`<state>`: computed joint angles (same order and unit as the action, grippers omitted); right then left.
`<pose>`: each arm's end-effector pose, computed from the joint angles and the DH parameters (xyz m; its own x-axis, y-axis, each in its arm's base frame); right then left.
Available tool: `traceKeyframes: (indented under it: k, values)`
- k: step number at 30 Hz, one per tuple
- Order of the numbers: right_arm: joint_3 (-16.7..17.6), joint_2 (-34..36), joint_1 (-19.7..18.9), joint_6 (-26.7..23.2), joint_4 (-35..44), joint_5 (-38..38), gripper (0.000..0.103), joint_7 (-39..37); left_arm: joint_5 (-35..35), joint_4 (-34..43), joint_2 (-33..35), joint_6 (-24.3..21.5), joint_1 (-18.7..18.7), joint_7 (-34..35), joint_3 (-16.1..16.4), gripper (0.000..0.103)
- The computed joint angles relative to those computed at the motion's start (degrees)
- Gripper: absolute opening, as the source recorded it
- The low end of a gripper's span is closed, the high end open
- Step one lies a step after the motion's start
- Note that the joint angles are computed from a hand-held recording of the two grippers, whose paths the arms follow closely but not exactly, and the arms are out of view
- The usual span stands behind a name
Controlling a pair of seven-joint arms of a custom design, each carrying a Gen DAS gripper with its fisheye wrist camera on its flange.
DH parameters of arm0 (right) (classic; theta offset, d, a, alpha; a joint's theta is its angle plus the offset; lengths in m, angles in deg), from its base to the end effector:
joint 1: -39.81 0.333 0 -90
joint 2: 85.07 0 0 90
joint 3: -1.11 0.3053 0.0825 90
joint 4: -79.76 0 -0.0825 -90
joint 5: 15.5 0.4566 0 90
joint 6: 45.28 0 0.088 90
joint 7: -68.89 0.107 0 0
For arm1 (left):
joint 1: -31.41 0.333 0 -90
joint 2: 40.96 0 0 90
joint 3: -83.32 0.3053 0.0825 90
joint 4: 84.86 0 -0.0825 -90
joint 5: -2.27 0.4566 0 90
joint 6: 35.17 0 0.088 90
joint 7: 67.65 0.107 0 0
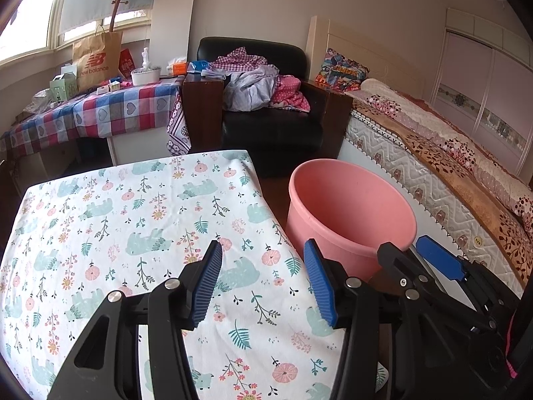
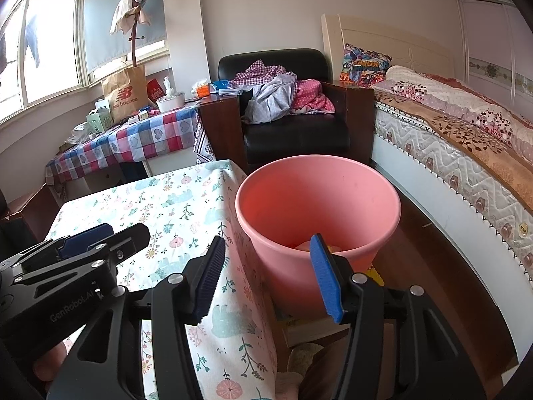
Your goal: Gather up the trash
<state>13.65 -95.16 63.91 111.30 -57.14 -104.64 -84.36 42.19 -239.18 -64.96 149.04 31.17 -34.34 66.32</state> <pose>0.4190 0.3582 0.3574 0.0340 -0.9917 -0.1242 -0.5495 0.0852 -0.8311 0.4409 -0.1963 0.3884 -0.1299 -0.9815 0.1406 -0.6318 -0.0273 -0.7747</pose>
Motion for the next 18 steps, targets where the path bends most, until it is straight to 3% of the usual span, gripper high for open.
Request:
traceKeyframes:
  k: [5, 10, 13, 18]
  values:
    - [0.0, -0.1, 0.0, 0.1, 0.0, 0.0, 0.054, 0.0, 0.0, 0.2, 0.6, 0.1, 0.7, -0.1, -0.7, 0.050]
    - [0.1, 0.1, 0.1, 0.0, -0.3, -0.5, 0.054, 0.4, 0.5, -0.1, 0.0, 1.1, 4.2, -1.5, -4.1, 0.050]
    - [0.1, 0.4, 0.2, -0.2, -0.3, -0.8, 0.054, 0.8, 0.4, 0.2, 0.7, 0.4, 1.9, -0.6, -1.6, 0.050]
    - [-0.1, 0.5, 0.3, -0.2, -0.2, -0.7, 0.054, 0.6, 0.4, 0.2, 0.6, 0.4, 1.8, -0.6, -1.3, 0.050]
